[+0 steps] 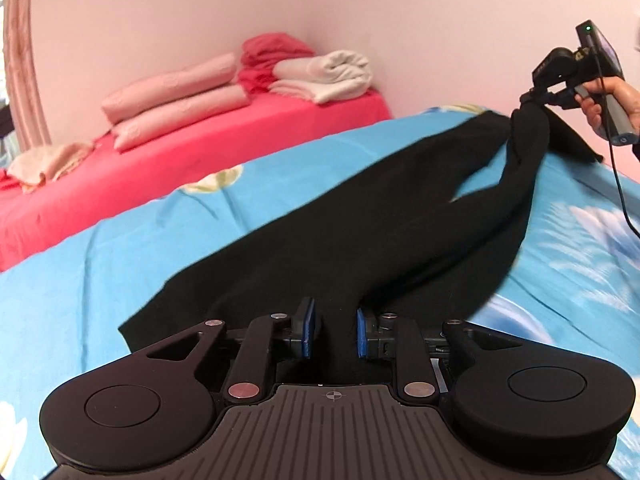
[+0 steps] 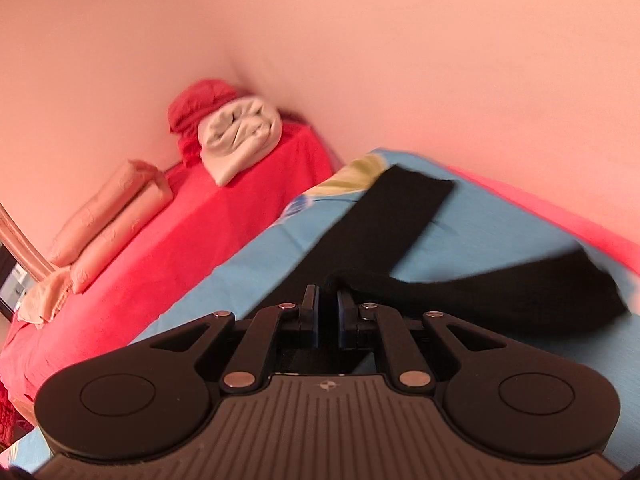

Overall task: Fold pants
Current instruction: 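Carry the cuffs with the right gripper toward the left gripper at the waist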

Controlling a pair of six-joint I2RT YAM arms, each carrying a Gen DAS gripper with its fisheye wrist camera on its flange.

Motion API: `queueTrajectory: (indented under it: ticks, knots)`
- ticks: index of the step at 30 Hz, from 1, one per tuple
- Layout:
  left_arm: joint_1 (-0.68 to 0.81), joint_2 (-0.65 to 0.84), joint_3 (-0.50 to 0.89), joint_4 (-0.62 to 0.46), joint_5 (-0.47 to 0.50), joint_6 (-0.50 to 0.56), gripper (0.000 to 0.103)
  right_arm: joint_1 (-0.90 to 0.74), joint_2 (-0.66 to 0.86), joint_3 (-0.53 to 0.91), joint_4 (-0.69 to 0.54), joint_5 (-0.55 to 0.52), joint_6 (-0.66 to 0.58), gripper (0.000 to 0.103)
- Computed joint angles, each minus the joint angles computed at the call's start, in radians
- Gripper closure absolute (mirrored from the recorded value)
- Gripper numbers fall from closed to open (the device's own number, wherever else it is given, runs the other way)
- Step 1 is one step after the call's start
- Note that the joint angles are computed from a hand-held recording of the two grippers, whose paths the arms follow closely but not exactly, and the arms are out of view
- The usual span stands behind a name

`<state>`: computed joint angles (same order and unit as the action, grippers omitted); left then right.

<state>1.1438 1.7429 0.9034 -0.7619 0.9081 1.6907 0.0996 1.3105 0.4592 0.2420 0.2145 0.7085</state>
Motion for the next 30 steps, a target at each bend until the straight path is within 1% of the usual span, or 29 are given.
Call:
queueTrajectory:
  ticks: [1,2,3,4,5,6,7,8,9,10,11,12,14,16,17,18,19,20,21,22,23,24,26,27,28,29,30]
  knots:
    - [-0.039,0.014,0.015,0.056,-0.011,-0.091,0.015,0.001,0.111,0.088,-0.003,-0.015,-0.017,0.091]
    - [-0.08,0.034,0.038,0.113,-0.027,-0.194,0.014,0.002,0.231,0.202,-0.039,-0.033,-0.054,0.088]
    - [-0.111,0.055,0.063,0.156,-0.042,-0.278,0.014,0.004,0.32,0.288,-0.061,-0.039,-0.089,0.081]
    - [-0.135,0.077,0.091,0.186,-0.055,-0.344,0.014,0.003,0.401,0.373,-0.092,-0.056,-0.142,0.068]
    - [-0.15,0.099,0.117,0.216,-0.064,-0.404,0.012,0.0,0.444,0.421,-0.115,-0.087,-0.183,0.063]
    - [-0.16,0.117,0.141,0.232,-0.073,-0.443,0.01,-0.005,0.458,0.441,-0.121,-0.109,-0.198,0.057]
    - [-0.165,0.136,0.168,0.232,-0.082,-0.464,0.002,-0.016,0.45,0.433,-0.098,-0.135,-0.198,0.048]
    - [-0.165,0.162,0.206,0.203,-0.083,-0.47,0.0,-0.029,0.422,0.402,-0.063,-0.16,-0.2,0.042]
    - [-0.158,0.191,0.249,0.155,-0.075,-0.458,0.0,-0.049,0.376,0.352,-0.015,-0.186,-0.209,0.028]
    - [-0.148,0.216,0.285,0.111,-0.062,-0.442,0.0,-0.065,0.32,0.293,0.031,-0.184,-0.222,0.022]
    - [-0.134,0.235,0.307,0.082,-0.047,-0.429,0.0,-0.073,0.251,0.232,0.063,-0.141,-0.24,0.022]
    - [-0.124,0.246,0.32,0.061,-0.036,-0.42,0.0,-0.078,0.187,0.184,0.07,-0.089,-0.264,0.022]
    - [-0.11,0.247,0.316,0.059,-0.018,-0.429,0.0,-0.084,0.064,0.093,0.074,0.028,-0.302,0.022]
    - [-0.1,0.237,0.303,0.062,-0.013,-0.441,0.0,-0.104,-0.038,0.021,0.046,0.045,-0.311,0.023]
    - [-0.094,0.225,0.29,0.069,-0.008,-0.448,0.0,-0.11,-0.094,-0.017,0.015,0.033,-0.304,0.024]
    - [-0.086,0.216,0.283,0.06,0.003,-0.44,0.0,-0.115,-0.151,-0.059,-0.014,-0.021,-0.299,0.024]
    - [-0.08,0.204,0.273,0.058,0.012,-0.438,0.0,-0.121,-0.198,-0.103,-0.031,-0.107,-0.297,0.024]
    - [-0.076,0.185,0.254,0.07,0.021,-0.443,0.0,-0.139,-0.219,-0.145,-0.031,-0.227,-0.292,0.025]
    - [-0.073,0.169,0.238,0.079,0.028,-0.449,0.0,-0.149,-0.21,-0.179,-0.013,-0.323,-0.284,0.025]
    - [-0.072,0.16,0.233,0.075,0.033,-0.451,0.0,-0.142,-0.18,-0.198,0.008,-0.361,-0.276,0.025]
    - [-0.072,0.152,0.228,0.067,0.037,-0.449,0.0,-0.129,-0.11,-0.193,0.023,-0.364,-0.266,0.025]
    - [-0.073,0.143,0.217,0.074,0.035,-0.454,0.0,-0.123,-0.029,-0.166,0.014,-0.346,-0.264,0.027]
    - [-0.076,0.116,0.183,0.116,0.021,-0.477,0.0,-0.126,0.12,-0.066,-0.052,-0.265,-0.278,0.036]
    - [-0.074,0.11,0.173,0.126,0.015,-0.479,0.0,-0.146,0.155,-0.031,-0.06,-0.241,-0.3,0.042]
    - [-0.071,0.105,0.167,0.135,0.009,-0.48,0.0,-0.172,0.173,-0.003,-0.052,-0.226,-0.335,0.042]
    - [-0.069,0.098,0.155,0.154,0.002,-0.488,0.0,-0.195,0.193,0.042,-0.057,-0.183,-0.352,0.042]
    - [-0.068,0.09,0.141,0.18,-0.006,-0.504,0.0,-0.215,0.211,0.089,-0.069,-0.153,-0.352,0.042]
